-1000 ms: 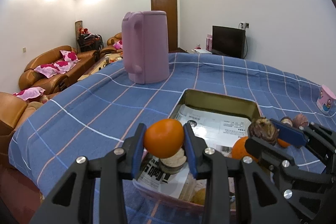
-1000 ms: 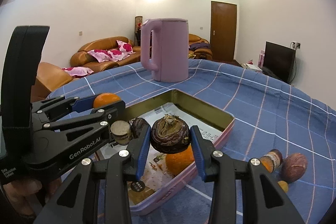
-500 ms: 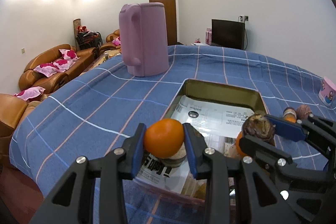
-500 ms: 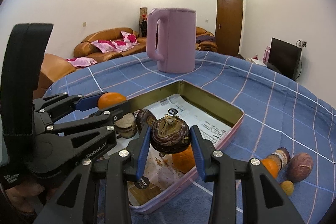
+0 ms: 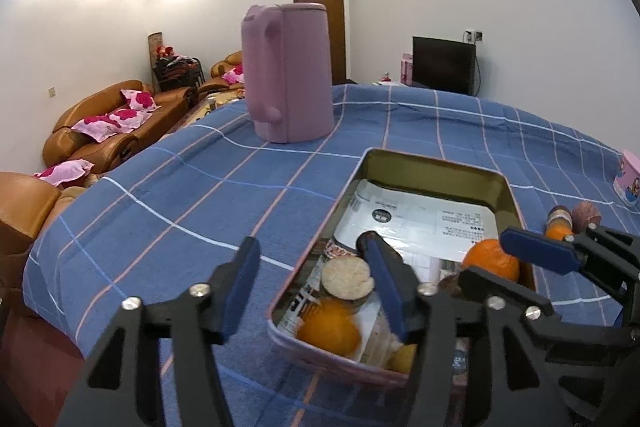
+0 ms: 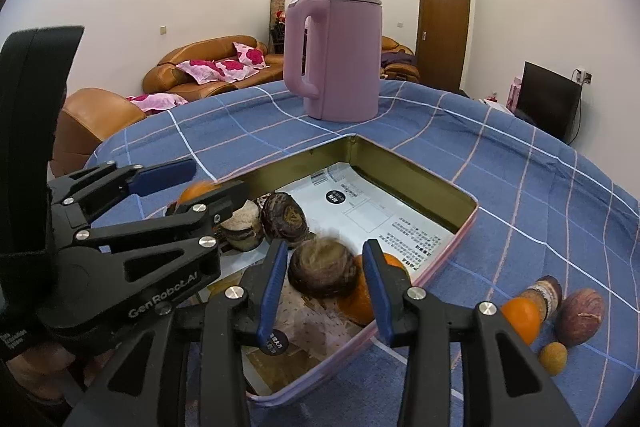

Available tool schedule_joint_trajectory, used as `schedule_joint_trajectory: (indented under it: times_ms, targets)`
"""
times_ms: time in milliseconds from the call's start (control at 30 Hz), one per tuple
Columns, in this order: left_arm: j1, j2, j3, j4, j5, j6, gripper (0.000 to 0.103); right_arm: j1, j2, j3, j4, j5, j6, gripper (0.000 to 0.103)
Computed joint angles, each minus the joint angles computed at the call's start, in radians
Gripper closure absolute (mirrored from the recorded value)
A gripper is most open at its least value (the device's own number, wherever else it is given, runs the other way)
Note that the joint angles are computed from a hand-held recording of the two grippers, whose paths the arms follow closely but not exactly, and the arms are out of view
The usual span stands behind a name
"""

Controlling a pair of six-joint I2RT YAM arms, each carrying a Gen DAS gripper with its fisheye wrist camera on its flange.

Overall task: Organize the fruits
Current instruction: 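Lower both fruits into the tin box and open both grippers, then move both open grippers back toward the remaining loose fruits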

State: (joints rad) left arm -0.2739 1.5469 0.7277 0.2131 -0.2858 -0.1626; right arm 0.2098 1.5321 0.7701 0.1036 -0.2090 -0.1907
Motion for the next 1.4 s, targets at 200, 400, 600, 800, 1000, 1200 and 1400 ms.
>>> schedule_joint_trajectory:
  times_ms: [200,400,600,800,1000,1200,1400]
  targets:
    - [0.008,-0.028,-0.019,0.009,0.015,-0.012,0.027,-0.018,-0.027,-0.029,0.036,-0.012,0.024,0.051]
    - [-0.04,-0.072,-0.034,0.006,-0.008,-0.014,0.015,-0.077,-0.128,-0.101,0.063,-0.003,0.025,0.051]
    - [-0.126,-0.08,-0.016,-0.007,-0.032,-0.008,0.015,-0.259,-0.223,-0.141,-0.005,-0.044,0.013,0.051]
    - [-0.201,-0.049,0.032,-0.029,-0.047,0.004,0.014,-0.413,-0.184,-0.103,-0.084,-0.019,0.009,0.051]
    - [-0.25,-0.017,0.071,-0.038,-0.073,0.021,0.014,-0.452,-0.092,-0.03,-0.154,-0.004,0.017,0.051]
    - [-0.272,0.013,0.112,-0.052,-0.072,0.028,0.013,-0.455,-0.026,0.008,-0.187,-0.008,0.033,0.051]
    - [-0.295,0.056,0.157,-0.064,-0.086,0.045,0.013,-0.456,0.038,0.066,-0.222,-0.032,0.057,0.051]
